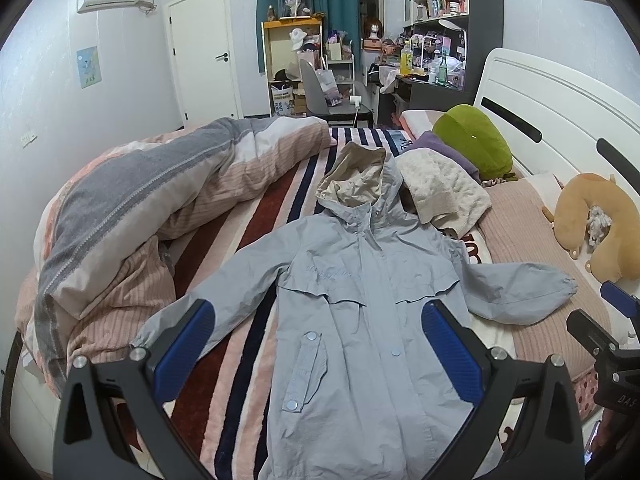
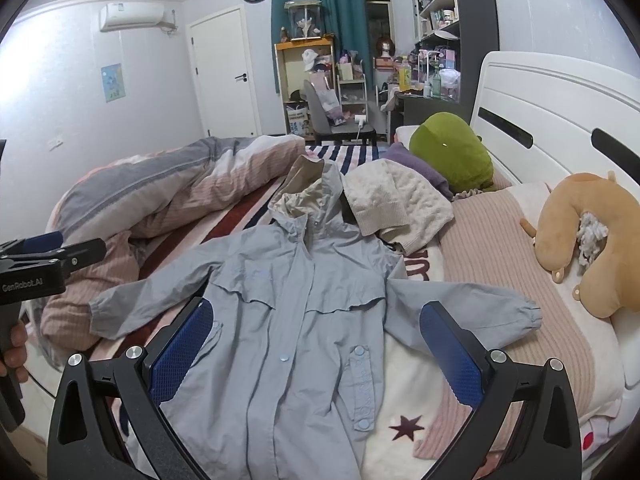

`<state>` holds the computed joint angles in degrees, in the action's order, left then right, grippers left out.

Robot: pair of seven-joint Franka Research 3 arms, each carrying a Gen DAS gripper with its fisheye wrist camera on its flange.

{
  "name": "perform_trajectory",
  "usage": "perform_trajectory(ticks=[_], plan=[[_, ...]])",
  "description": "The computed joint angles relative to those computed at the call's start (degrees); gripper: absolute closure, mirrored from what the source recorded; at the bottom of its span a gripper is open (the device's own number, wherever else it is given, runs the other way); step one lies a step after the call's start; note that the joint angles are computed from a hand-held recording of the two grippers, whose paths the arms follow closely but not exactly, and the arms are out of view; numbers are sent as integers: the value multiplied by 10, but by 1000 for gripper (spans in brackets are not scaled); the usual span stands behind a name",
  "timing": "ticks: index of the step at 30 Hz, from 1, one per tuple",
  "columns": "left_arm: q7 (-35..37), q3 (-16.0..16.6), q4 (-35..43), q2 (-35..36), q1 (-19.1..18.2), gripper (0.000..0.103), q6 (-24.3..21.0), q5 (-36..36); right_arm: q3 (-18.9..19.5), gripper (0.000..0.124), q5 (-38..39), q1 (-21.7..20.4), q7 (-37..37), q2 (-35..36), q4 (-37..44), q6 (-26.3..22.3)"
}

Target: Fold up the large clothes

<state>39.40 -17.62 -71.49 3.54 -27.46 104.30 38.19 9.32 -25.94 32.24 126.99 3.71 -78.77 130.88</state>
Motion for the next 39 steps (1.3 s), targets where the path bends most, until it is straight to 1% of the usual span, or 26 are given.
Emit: perform_trajectory(ticks=[13,14,25,27,31,34,36,38,39], plan=[[4,3,-11,-6,8,1,7,-10,-3,21,2,5,-4,10,17,-9],[4,3,-12,-7,8,1,7,-10,-3,21,0,5,0,7,7,-3],[2,3,-20,-8,18,1,5,-19,-4,21,1,6,-2,10,15,-10],[3,3,-19,-6,18,1,5,-20,-4,21,-1,6,2,9,6,-4],[3,4,-17,-4,19,1,3,-20,-4,21,0,8,-2,17,25,-16],[-1,7,-20,-3,21,1,3,-26,-4,21,3,7,11,-2,-13,0],[-6,10,-30,-6,26,1,5,-34,-5,21,2,-1,19,-2,-46,33],[-7,12,-39,-8,31,1,4,-43,-2,21,4,-4,24,-9,-64,39],[-9,14,-49,-12,34,1,5,-45,-3,21,8,-6,17,-5,-59,43]])
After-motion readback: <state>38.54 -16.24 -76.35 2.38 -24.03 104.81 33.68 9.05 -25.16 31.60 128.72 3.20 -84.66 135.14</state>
